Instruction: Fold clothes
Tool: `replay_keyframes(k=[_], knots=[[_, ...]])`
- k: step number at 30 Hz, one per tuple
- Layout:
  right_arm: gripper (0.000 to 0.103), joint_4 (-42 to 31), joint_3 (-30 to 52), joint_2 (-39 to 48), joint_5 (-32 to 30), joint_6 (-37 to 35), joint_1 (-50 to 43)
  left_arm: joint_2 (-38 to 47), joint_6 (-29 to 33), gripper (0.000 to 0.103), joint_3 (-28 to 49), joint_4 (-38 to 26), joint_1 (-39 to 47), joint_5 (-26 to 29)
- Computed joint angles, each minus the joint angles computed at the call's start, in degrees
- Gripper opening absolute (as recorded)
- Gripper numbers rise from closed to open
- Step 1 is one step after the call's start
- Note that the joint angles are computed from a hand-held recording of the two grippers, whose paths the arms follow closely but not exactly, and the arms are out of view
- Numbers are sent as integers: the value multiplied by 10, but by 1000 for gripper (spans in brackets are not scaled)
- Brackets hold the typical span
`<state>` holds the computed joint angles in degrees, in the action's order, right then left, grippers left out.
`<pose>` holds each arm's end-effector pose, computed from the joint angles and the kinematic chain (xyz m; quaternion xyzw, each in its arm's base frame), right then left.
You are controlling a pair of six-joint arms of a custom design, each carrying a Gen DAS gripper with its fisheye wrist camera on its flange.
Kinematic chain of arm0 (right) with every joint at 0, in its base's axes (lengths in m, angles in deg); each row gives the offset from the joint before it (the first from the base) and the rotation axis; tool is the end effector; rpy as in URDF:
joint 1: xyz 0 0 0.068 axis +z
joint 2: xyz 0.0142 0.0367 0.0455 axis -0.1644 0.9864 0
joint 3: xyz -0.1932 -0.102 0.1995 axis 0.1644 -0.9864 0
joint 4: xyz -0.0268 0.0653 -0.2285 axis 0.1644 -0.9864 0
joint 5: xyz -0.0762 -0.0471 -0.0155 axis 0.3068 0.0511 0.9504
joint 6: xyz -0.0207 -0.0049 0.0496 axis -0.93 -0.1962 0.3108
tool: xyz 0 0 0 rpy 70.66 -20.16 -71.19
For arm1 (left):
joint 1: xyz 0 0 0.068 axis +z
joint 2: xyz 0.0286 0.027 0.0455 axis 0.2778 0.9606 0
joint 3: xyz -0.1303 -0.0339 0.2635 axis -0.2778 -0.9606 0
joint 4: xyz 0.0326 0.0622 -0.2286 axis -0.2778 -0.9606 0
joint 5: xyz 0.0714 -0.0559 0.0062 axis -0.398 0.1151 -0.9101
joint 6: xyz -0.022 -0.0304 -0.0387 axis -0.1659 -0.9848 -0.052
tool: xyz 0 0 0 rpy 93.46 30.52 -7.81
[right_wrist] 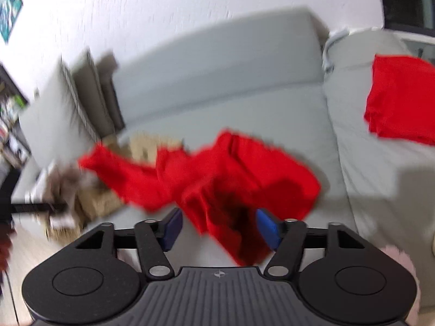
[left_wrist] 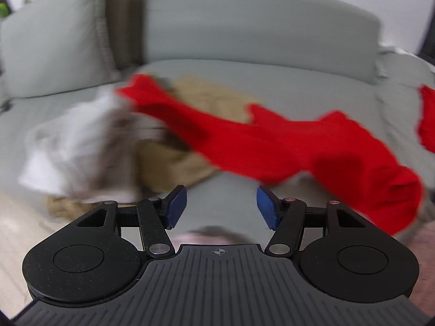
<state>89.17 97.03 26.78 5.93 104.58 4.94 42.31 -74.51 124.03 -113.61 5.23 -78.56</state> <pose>0.2142 0.0496 0.2247 0.2037 0.8763 0.1273 0.4176 0.3929 -0.0783 0.2761 0.1777 0.9400 -0.0396 0.2886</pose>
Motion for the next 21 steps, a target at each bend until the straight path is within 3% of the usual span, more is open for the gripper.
replay_keyframes(k=[5,8,11,15,17,19,21], knots=[[51,47,-12,17,41,-13,-24,23,-10,63,21,5,-48,25],[51,36,9,89,28,-16,-62,16,-21,63,0,33,-57,47],[51,24,33,155,19,-15,-75,20,-23,63,-6,43,-77,34],[51,46,47,224,-23,-15,-70,30,-24,65,22,-1,-86,36],[45,51,65,261,-57,-19,-53,33,-30,65,30,-15,-88,24],[44,42,97,305,-142,-42,-23,31,-35,65,28,-16,-87,19],[44,42,108,318,-184,-51,-3,29,-38,65,24,-18,-83,16]])
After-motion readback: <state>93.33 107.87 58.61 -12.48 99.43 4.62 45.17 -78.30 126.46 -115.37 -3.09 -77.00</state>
